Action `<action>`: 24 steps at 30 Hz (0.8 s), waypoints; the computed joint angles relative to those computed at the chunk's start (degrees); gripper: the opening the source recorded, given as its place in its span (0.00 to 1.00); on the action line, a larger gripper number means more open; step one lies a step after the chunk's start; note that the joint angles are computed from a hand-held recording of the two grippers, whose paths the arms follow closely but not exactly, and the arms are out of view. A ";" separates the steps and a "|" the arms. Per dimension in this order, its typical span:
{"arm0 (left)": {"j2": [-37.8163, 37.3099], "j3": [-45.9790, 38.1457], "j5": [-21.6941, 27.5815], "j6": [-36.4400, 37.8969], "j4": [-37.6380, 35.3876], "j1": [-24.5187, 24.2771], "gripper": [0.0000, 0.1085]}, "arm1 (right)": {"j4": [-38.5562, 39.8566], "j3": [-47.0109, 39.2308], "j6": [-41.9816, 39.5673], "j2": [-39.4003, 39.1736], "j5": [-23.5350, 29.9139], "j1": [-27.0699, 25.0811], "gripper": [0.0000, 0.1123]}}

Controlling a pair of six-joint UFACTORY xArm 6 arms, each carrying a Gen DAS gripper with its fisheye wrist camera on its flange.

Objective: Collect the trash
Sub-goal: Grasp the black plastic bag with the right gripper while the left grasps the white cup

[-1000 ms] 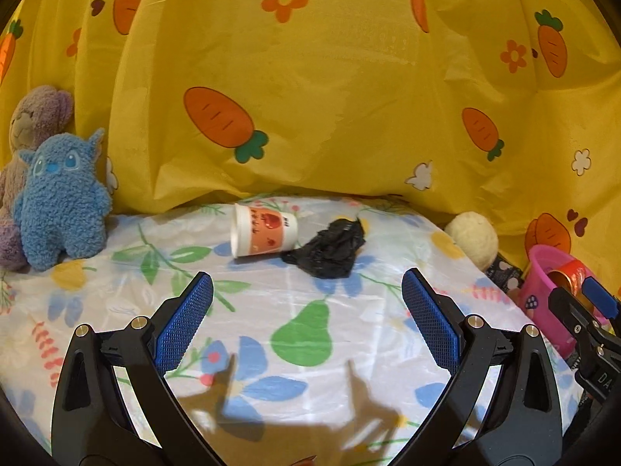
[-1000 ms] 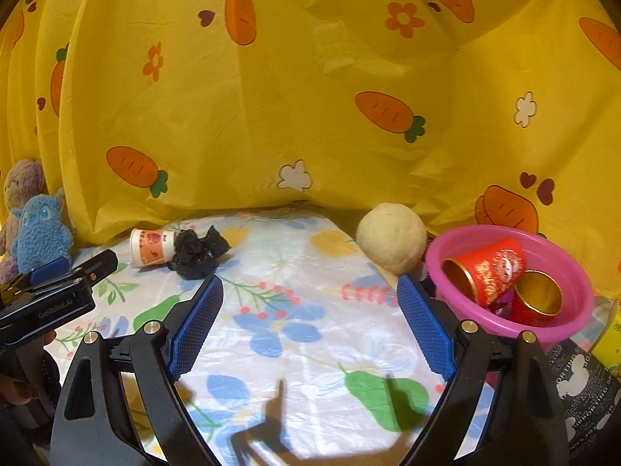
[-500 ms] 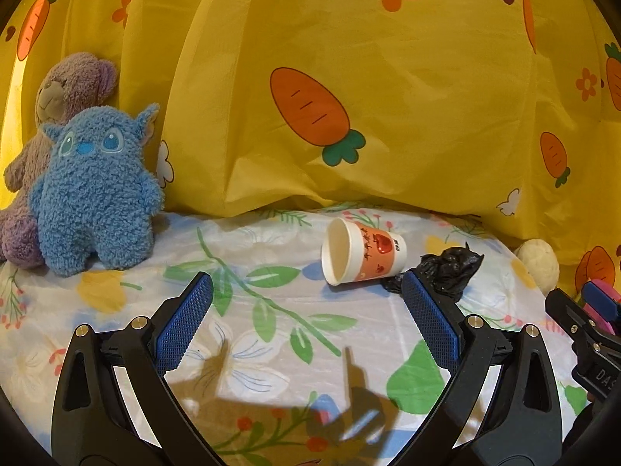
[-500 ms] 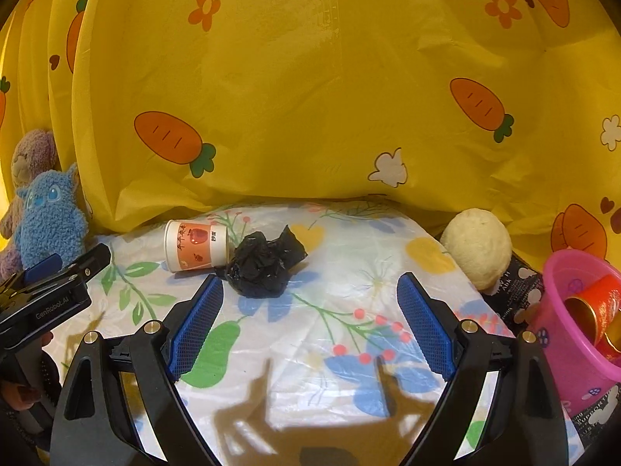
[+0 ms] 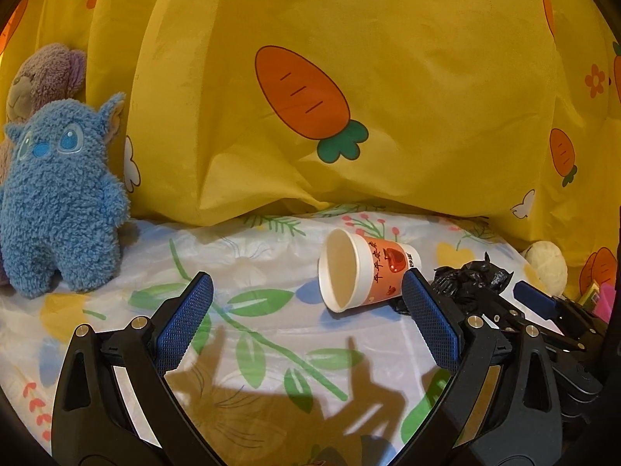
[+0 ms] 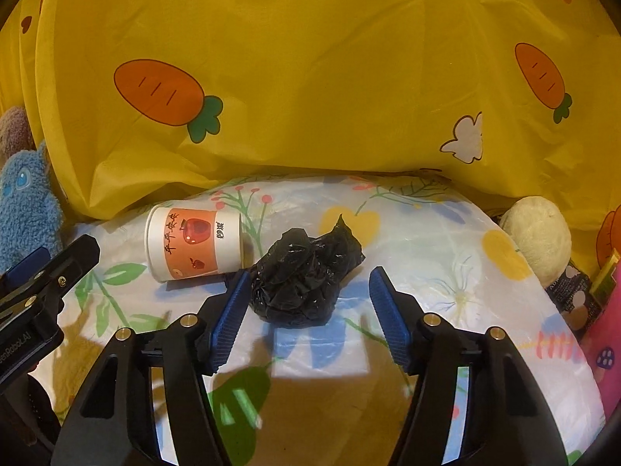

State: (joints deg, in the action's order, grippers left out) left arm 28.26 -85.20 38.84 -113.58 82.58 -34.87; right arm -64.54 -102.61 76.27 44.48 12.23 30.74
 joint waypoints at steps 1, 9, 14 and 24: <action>0.59 -0.79 -0.37 0.50 -0.07 0.21 0.89 | 2.00 -0.82 -1.92 0.80 -0.12 0.00 0.43; 5.58 -7.11 -4.61 6.33 -2.02 1.80 0.81 | 3.29 -2.95 -4.84 3.26 -2.57 -0.51 0.08; 8.41 -10.59 -9.16 9.50 -4.87 3.28 0.73 | -3.71 -1.23 2.88 1.63 -4.07 -1.57 0.07; 13.59 -15.40 -18.18 23.89 -19.01 5.72 0.20 | -8.53 0.01 7.32 0.19 -4.93 -2.36 0.07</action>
